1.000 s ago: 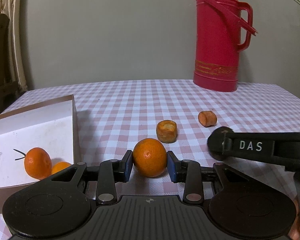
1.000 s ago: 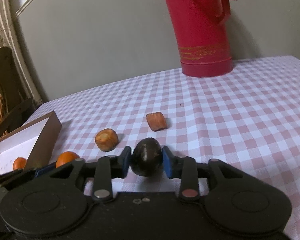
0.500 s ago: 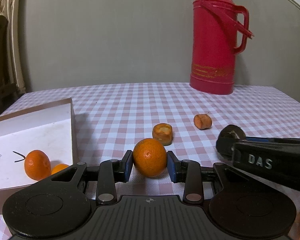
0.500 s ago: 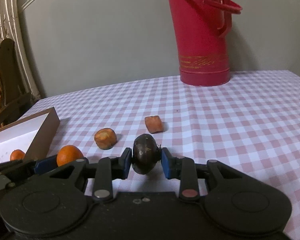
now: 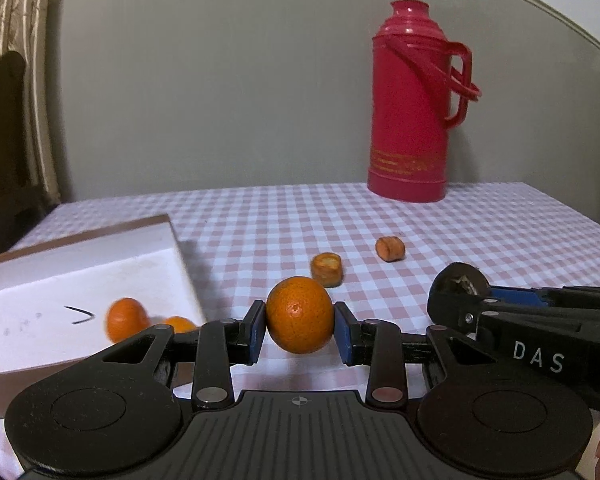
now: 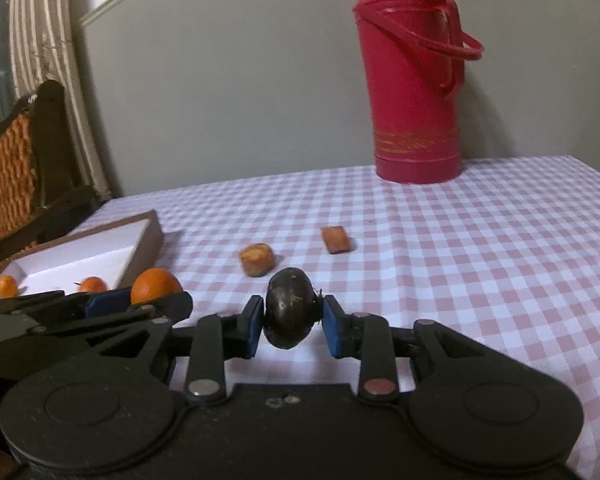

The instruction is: Organize fruits

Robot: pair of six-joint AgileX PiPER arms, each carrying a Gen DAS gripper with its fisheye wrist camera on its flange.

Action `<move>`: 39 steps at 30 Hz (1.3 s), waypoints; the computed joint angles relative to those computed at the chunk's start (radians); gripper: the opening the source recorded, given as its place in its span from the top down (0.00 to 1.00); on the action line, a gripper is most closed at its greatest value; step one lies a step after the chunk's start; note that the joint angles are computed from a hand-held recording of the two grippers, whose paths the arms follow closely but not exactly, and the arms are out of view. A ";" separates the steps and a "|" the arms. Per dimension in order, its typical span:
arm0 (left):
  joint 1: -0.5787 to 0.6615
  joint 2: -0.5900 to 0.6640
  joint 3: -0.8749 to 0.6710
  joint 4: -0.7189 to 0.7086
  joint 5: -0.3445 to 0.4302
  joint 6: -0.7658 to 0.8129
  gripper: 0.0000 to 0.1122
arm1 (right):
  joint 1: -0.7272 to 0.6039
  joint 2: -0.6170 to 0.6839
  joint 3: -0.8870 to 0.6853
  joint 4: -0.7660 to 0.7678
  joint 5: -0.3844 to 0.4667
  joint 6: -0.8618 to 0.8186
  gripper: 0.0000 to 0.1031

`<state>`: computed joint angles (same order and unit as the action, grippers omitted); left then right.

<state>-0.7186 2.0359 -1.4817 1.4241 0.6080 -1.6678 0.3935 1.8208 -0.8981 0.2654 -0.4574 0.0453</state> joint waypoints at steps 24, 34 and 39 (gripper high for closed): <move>0.132 -0.259 0.363 0.223 0.152 -0.347 0.68 | 0.174 0.085 -0.157 -0.089 -0.098 0.061 0.78; 0.218 -0.304 0.428 0.229 0.195 -0.389 0.68 | 0.219 0.167 -0.319 -0.128 -0.029 0.074 0.78; 0.270 -0.309 0.430 0.222 0.192 -0.390 0.68 | 0.230 0.205 -0.402 -0.143 0.014 0.075 0.78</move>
<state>-0.4487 1.7271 -1.0517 1.6459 0.8000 -2.0575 0.6240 2.0260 -1.2996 0.1220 -0.4439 0.1204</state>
